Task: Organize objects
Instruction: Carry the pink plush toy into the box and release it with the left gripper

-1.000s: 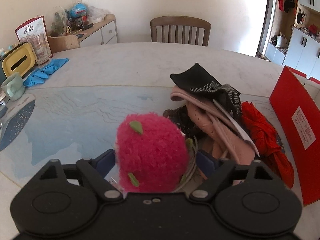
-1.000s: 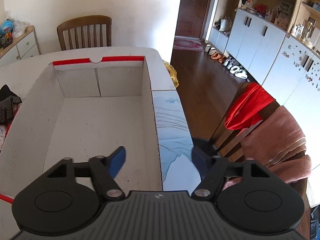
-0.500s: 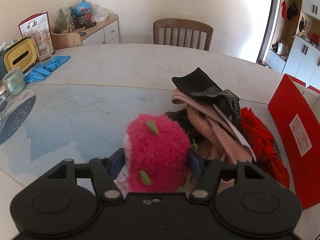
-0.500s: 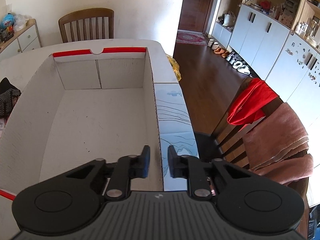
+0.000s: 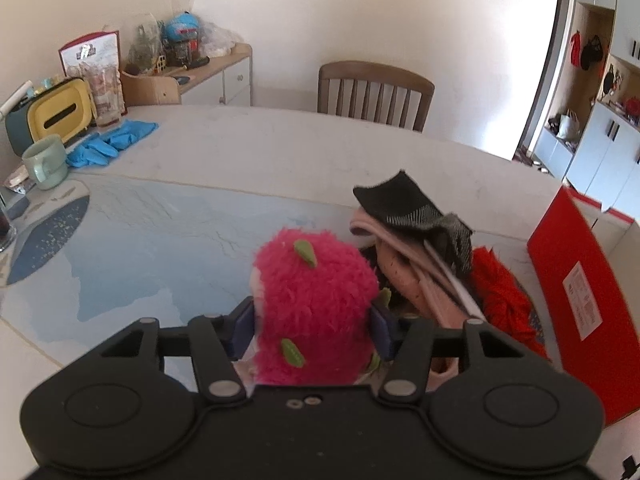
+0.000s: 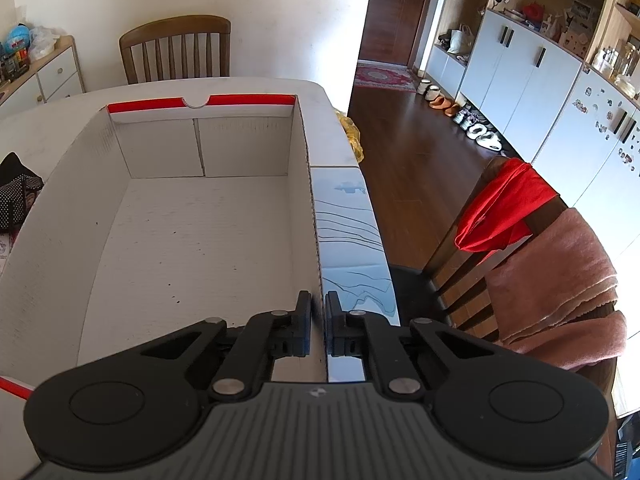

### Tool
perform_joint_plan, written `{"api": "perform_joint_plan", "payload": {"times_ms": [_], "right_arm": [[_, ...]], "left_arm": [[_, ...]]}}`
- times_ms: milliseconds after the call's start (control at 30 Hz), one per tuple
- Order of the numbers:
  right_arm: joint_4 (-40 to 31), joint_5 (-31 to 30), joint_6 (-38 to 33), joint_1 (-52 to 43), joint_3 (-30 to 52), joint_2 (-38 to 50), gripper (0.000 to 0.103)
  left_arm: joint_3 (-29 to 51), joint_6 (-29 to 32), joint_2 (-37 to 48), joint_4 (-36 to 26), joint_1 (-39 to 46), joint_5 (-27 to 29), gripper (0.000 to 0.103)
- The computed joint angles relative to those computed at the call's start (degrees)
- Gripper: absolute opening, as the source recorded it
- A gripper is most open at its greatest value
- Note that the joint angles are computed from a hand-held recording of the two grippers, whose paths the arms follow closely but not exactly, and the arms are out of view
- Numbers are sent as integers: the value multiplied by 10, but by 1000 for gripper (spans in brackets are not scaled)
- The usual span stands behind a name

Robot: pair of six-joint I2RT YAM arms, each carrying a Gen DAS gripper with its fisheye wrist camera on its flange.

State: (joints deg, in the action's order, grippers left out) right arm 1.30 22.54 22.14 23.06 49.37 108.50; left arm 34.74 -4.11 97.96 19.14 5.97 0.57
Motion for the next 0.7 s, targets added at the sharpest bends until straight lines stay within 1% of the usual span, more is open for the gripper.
{"api": "perform_joint_plan", "payload": {"times_ms": [167, 367, 533, 700], "right_arm": [[0, -1, 1, -1, 0, 0, 6], [5, 0, 2, 0, -2, 0, 6], [10, -2, 1, 0, -6, -4, 5], [14, -6, -2, -3, -9, -5, 5]], "left_arm": [[-2, -7, -49, -26, -9, 10, 56], [9, -10, -87, -56, -49, 24, 56], [30, -9, -98, -76, -94, 38, 56], [56, -8, -91, -82, -146, 44, 56]]}}
